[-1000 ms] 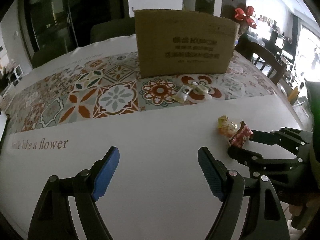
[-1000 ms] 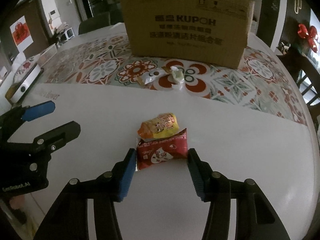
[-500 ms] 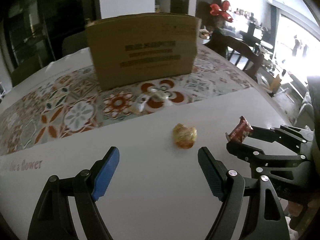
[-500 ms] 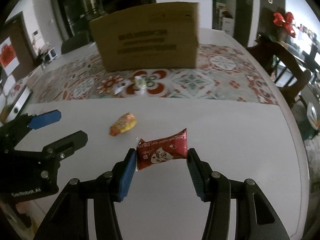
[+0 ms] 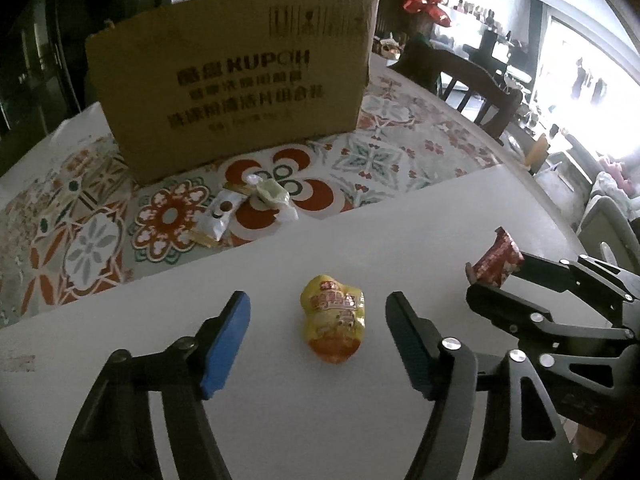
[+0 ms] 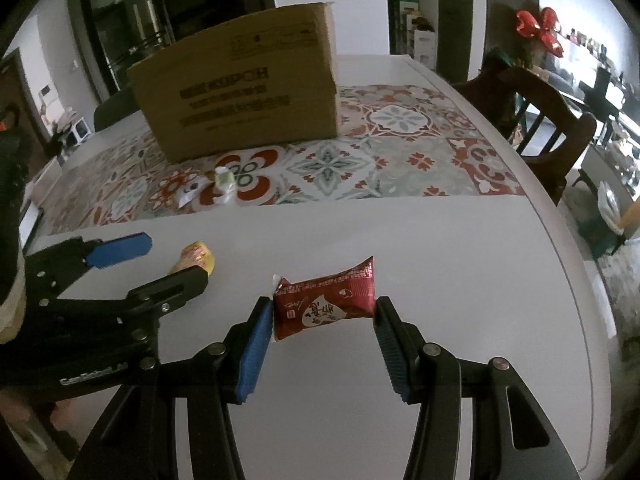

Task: Organize snacks
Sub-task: 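Grasp the yellow pouch with the left gripper while the right gripper holds the red packet, then carry the red packet and yellow pouch over the box and release them inside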

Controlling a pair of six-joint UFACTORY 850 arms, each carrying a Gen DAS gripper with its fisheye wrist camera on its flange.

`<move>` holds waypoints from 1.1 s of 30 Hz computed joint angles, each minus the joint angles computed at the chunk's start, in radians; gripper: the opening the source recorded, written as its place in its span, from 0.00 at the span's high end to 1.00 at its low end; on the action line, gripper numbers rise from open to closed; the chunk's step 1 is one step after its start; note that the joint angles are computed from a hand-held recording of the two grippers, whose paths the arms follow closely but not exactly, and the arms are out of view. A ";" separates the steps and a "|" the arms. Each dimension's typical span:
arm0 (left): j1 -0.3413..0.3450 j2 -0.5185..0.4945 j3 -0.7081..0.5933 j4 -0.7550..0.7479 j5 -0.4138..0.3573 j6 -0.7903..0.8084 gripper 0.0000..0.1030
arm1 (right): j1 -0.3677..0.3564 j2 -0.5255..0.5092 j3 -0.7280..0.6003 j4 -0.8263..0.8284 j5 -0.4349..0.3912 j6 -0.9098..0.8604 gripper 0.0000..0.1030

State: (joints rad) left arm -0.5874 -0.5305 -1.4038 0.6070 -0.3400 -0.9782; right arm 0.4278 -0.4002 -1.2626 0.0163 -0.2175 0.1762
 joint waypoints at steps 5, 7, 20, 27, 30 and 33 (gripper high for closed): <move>0.008 -0.019 -0.015 -0.077 -0.001 0.058 0.56 | -0.003 -0.013 -0.016 -0.031 0.000 0.036 0.49; 0.010 -0.015 -0.008 -0.070 0.007 0.051 0.67 | -0.004 -0.017 -0.021 -0.004 0.000 0.013 0.49; 0.015 0.057 0.041 0.020 0.028 -0.058 0.68 | -0.002 -0.017 -0.049 0.153 0.005 -0.140 0.49; 0.020 0.115 0.055 0.109 0.008 -0.140 0.68 | 0.005 -0.003 -0.069 0.186 0.020 -0.177 0.49; 0.028 0.137 0.049 0.156 0.000 -0.175 0.68 | 0.009 0.001 -0.089 0.245 0.027 -0.238 0.49; 0.034 0.155 0.041 0.240 -0.013 -0.240 0.68 | 0.014 0.001 -0.111 0.257 0.045 -0.258 0.49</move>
State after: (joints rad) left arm -0.5534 -0.3757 -1.3627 0.8471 -0.3532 -1.2181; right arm 0.4420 -0.3991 -1.3735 0.2735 -0.1728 -0.0818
